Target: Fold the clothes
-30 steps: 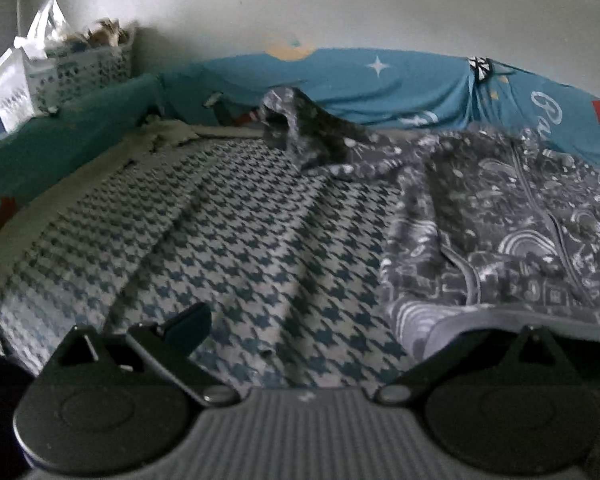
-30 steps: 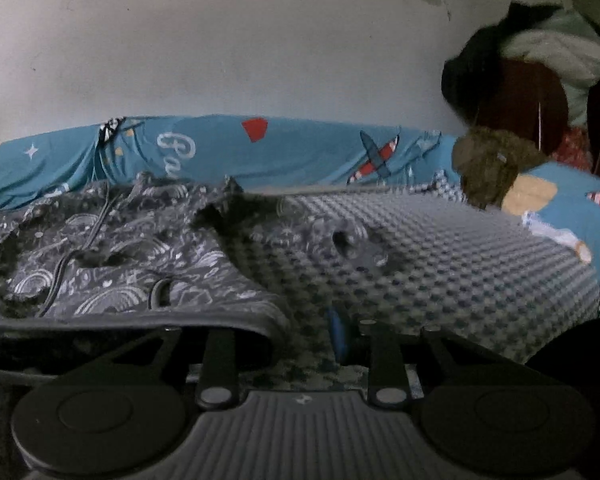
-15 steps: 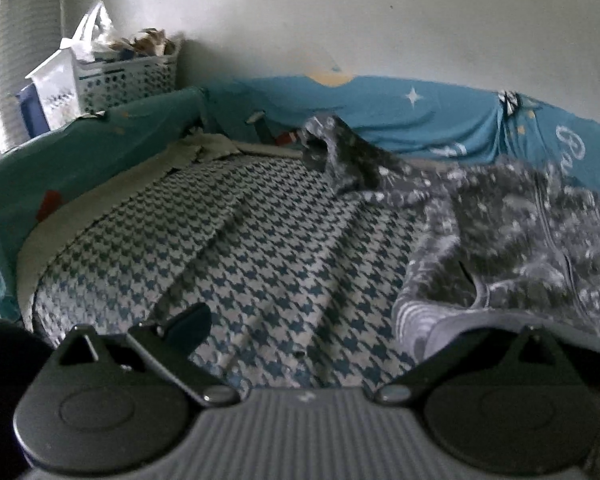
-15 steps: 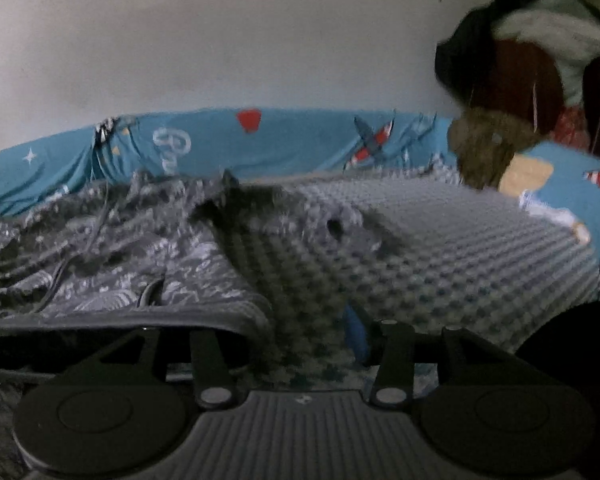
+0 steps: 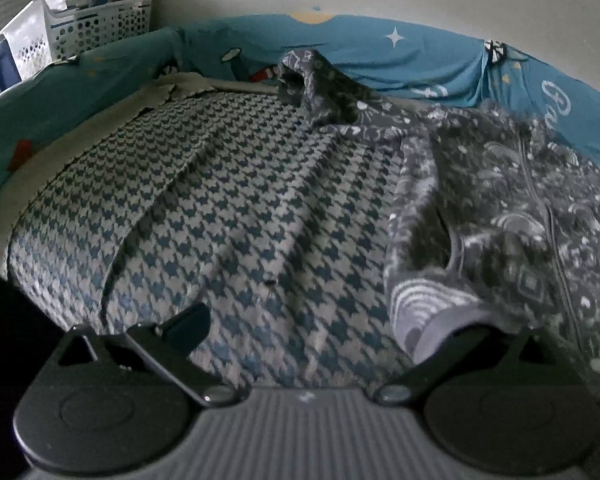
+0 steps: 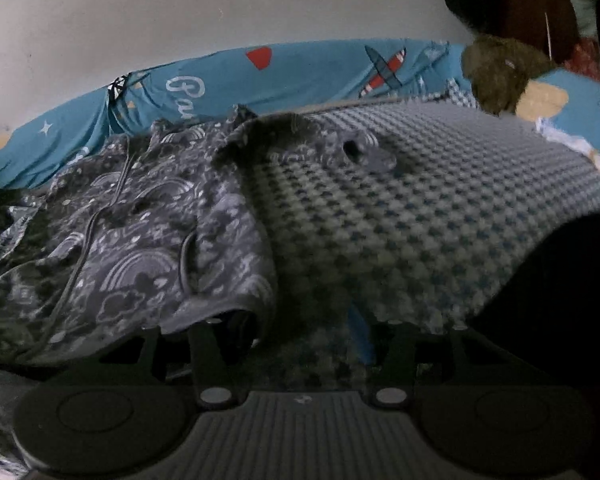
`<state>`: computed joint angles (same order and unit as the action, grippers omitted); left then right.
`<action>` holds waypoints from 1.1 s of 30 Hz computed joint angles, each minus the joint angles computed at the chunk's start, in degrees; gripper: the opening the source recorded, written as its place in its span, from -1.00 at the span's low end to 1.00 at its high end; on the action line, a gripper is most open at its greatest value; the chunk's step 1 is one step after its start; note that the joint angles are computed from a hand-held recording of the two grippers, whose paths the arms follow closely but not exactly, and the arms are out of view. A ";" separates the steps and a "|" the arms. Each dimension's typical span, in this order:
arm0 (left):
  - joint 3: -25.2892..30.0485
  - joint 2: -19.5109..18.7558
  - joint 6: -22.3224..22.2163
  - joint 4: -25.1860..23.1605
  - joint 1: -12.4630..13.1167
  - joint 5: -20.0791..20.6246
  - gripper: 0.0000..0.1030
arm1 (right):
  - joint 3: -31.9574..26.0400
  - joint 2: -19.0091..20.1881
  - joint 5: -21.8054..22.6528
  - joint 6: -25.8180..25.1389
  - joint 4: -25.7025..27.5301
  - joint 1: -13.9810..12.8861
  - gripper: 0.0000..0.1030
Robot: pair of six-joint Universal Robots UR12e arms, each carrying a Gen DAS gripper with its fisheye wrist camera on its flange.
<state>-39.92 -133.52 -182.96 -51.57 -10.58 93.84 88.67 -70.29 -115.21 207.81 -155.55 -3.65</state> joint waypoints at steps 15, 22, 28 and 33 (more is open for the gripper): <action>-8.32 4.66 1.56 10.16 -0.40 -0.35 1.00 | 4.60 -2.52 1.72 -1.08 -11.39 0.52 0.04; -6.75 3.79 2.81 11.50 -0.64 -2.68 1.00 | 4.77 -2.20 4.15 -2.83 -13.99 0.37 0.04; -4.00 2.25 4.08 9.34 -1.00 -5.96 1.00 | 4.25 -1.32 7.33 -5.61 -16.32 0.07 0.04; -2.04 1.01 5.27 7.03 -1.33 -8.55 1.00 | 2.68 0.16 9.34 -8.22 -16.47 0.03 0.04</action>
<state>-41.96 -132.51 -177.68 -44.53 -11.92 85.28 91.35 -70.14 -105.87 199.59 -172.02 -3.62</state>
